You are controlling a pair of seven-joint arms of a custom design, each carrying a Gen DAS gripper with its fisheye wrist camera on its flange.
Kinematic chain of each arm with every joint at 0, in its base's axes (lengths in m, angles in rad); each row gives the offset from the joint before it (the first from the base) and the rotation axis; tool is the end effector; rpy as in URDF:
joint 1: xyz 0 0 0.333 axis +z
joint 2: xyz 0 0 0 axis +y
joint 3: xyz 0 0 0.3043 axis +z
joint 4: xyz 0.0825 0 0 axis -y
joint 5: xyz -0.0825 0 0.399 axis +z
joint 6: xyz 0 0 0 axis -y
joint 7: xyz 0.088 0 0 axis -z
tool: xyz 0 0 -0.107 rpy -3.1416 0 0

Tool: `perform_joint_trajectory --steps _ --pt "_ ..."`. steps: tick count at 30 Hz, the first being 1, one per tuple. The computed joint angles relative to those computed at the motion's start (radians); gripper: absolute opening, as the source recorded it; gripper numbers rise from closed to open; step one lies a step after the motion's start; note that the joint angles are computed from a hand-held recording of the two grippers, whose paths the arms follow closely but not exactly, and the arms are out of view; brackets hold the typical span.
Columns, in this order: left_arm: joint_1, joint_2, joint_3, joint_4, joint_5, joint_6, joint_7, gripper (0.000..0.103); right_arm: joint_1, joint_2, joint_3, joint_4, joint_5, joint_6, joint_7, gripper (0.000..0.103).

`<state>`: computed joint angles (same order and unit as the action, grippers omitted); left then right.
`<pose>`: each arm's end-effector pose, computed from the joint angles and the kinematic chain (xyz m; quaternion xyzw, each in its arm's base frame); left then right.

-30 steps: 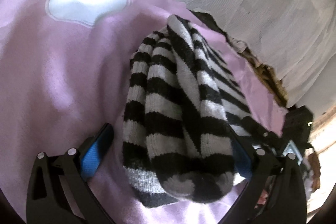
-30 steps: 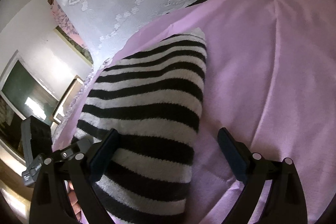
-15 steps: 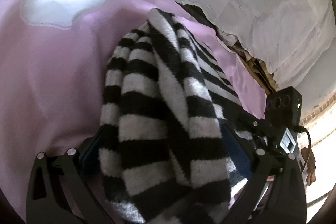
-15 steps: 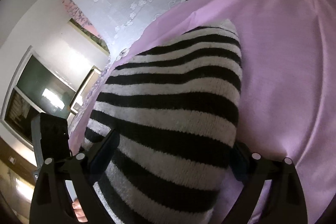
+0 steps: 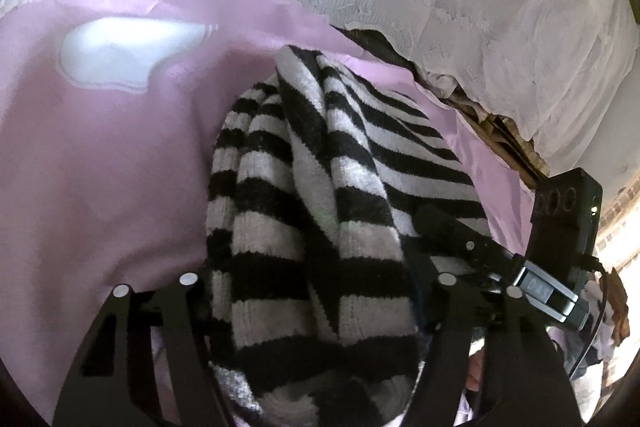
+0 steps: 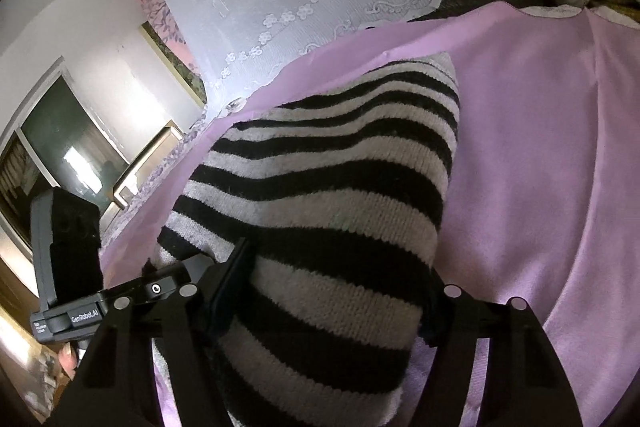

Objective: Fold small clothes

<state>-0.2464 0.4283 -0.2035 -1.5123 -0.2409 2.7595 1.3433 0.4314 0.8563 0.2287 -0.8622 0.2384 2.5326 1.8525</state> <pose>0.6820 -0.2877 0.5027 -0.6493 0.6381 -0.4091 0.0625 0.7070 0.4299 0.4912 -0.6653 0.6094 0.0325 0.4300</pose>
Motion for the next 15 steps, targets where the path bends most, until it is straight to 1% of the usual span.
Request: perform_joint_trajectory --steps 2,4,5,9,13,14,15 --pt "-0.038 -0.010 0.040 -0.009 0.066 0.013 -0.040 0.061 0.019 -0.010 -0.024 -0.009 -0.031 0.013 0.009 0.069" --pt "-0.063 -0.019 0.066 -0.016 0.124 0.025 -0.076 0.060 0.030 -0.035 -0.038 -0.044 -0.058 0.043 0.010 0.068" --pt "-0.073 -0.026 0.075 -0.027 0.150 0.037 -0.091 0.059 0.027 -0.068 -0.036 -0.099 -0.063 0.070 0.005 0.067" --pt "-0.082 -0.044 0.085 -0.050 0.204 0.064 -0.125 0.056 0.019 -0.096 -0.026 -0.149 -0.084 0.116 -0.006 0.067" --pt "-0.107 -0.058 0.110 -0.065 0.276 0.077 -0.173 0.053 0.012 -0.096 -0.016 -0.148 -0.095 0.117 -0.017 0.067" --pt "-0.125 -0.061 0.128 -0.067 0.315 0.075 -0.197 0.053 0.010 -0.099 -0.013 -0.152 -0.094 0.116 -0.018 0.067" --pt "-0.132 -0.063 0.135 -0.068 0.340 0.073 -0.212 0.053 0.008 -0.102 -0.010 -0.159 -0.091 0.118 -0.020 0.067"
